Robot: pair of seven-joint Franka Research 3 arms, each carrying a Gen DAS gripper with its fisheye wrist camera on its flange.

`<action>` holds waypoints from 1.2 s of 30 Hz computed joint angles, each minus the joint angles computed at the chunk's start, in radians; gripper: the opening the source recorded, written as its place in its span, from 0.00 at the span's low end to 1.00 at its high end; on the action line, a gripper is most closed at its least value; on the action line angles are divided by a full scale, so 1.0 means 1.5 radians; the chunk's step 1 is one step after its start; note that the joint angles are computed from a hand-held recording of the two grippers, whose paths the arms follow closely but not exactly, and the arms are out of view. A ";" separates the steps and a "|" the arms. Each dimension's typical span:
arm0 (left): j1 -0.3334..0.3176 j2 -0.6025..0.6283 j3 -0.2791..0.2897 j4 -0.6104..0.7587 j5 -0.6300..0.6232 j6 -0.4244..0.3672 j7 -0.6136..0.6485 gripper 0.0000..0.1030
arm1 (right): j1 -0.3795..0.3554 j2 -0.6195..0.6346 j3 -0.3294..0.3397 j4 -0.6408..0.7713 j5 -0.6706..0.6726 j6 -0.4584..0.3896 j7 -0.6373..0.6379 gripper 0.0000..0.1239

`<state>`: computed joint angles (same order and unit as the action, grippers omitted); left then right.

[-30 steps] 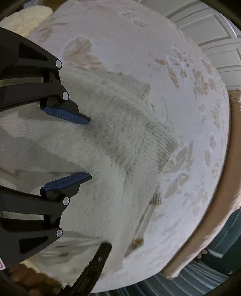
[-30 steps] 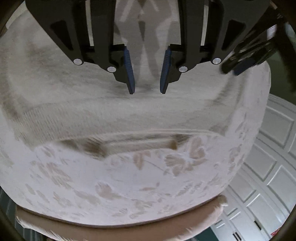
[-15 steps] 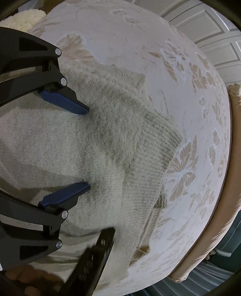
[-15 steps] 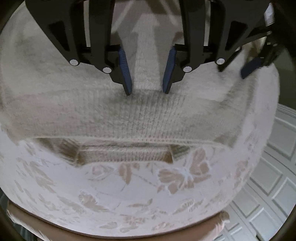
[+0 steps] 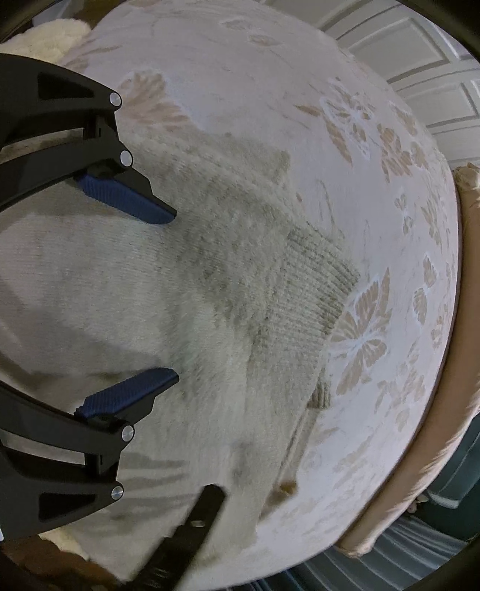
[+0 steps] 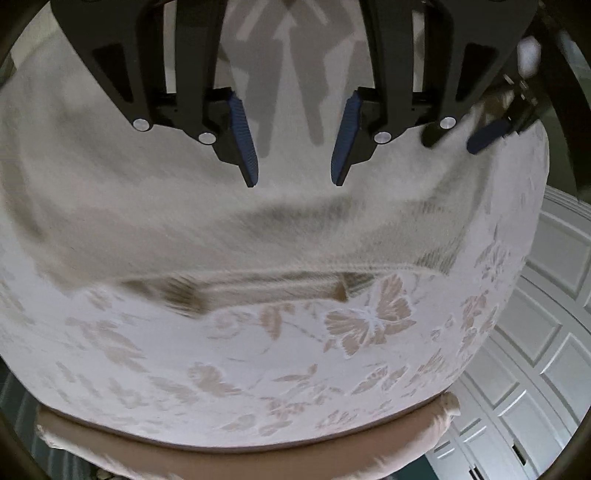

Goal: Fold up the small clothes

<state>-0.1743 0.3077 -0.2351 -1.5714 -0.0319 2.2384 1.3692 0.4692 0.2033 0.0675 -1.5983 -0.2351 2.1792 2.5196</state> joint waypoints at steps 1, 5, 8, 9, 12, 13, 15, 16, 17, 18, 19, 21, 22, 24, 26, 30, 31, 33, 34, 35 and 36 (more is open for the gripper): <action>0.005 -0.005 -0.002 -0.004 -0.013 -0.002 0.003 0.75 | 0.001 -0.022 0.002 -0.028 0.003 0.007 0.007 0.32; 0.044 -0.077 0.000 -0.083 -0.106 0.019 0.029 0.76 | -0.008 -0.068 0.015 -0.083 0.026 0.013 0.003 0.32; 0.059 -0.116 0.018 -0.133 -0.136 0.011 0.026 0.75 | -0.009 -0.074 0.023 -0.090 0.019 0.002 0.000 0.33; 0.060 -0.125 0.024 -0.146 -0.132 0.009 0.015 0.76 | -0.009 -0.073 0.025 -0.087 0.013 0.001 0.003 0.33; 0.061 -0.137 0.036 -0.167 -0.109 -0.020 -0.004 0.76 | -0.014 -0.059 0.025 -0.074 0.019 0.014 -0.006 0.33; 0.063 -0.141 0.038 -0.176 -0.116 -0.028 -0.009 0.76 | -0.014 -0.051 0.024 -0.065 0.018 0.013 -0.009 0.33; 0.070 -0.150 0.040 -0.196 -0.162 -0.026 0.005 0.76 | -0.014 -0.027 0.021 -0.042 0.026 0.004 -0.027 0.33; 0.072 -0.153 0.041 -0.204 -0.185 -0.024 0.011 0.76 | -0.015 -0.016 0.020 -0.031 0.038 -0.003 -0.037 0.33; 0.073 -0.155 0.042 -0.211 -0.198 -0.017 0.010 0.76 | -0.018 0.002 0.020 -0.016 0.060 -0.015 -0.059 0.34; 0.071 -0.155 0.041 -0.216 -0.200 -0.005 0.010 0.77 | -0.015 0.013 0.017 -0.006 0.061 -0.026 -0.067 0.35; 0.070 -0.155 0.041 -0.219 -0.202 0.000 0.011 0.79 | -0.010 0.021 0.014 0.000 0.051 -0.032 -0.069 0.37; 0.068 -0.151 0.040 -0.223 -0.211 0.018 0.009 0.85 | 0.002 0.038 0.009 0.021 0.036 -0.048 -0.076 0.40; 0.066 -0.149 0.039 -0.224 -0.211 0.029 0.000 0.86 | 0.006 0.043 0.006 0.029 0.032 -0.055 -0.076 0.41; 0.061 -0.143 0.038 -0.221 -0.201 0.042 -0.022 0.89 | 0.011 0.049 0.002 0.033 0.026 -0.056 -0.080 0.43; 0.054 -0.132 0.034 -0.210 -0.173 0.053 -0.044 0.89 | 0.012 0.046 -0.002 0.022 0.024 -0.041 -0.087 0.45; 0.052 -0.111 0.025 -0.183 -0.162 0.066 -0.022 0.86 | 0.012 0.038 -0.004 0.002 0.019 -0.017 -0.092 0.46; 0.051 -0.101 0.020 -0.169 -0.170 0.062 -0.012 0.84 | 0.013 0.038 -0.005 0.000 0.017 -0.015 -0.091 0.46; 0.043 -0.088 0.018 -0.150 -0.146 0.050 -0.024 0.80 | 0.013 0.036 -0.005 -0.003 0.014 -0.009 -0.092 0.47; 0.041 -0.084 0.018 -0.144 -0.133 0.046 -0.030 0.78 | 0.013 0.035 -0.005 -0.006 0.012 -0.006 -0.092 0.47; 0.038 -0.080 0.016 -0.136 -0.128 0.045 -0.036 0.72 | 0.014 0.035 -0.005 -0.008 0.011 -0.003 -0.091 0.47; 0.039 -0.076 0.013 -0.128 -0.133 0.043 -0.037 0.67 | 0.014 0.035 -0.006 -0.009 0.008 0.000 -0.089 0.48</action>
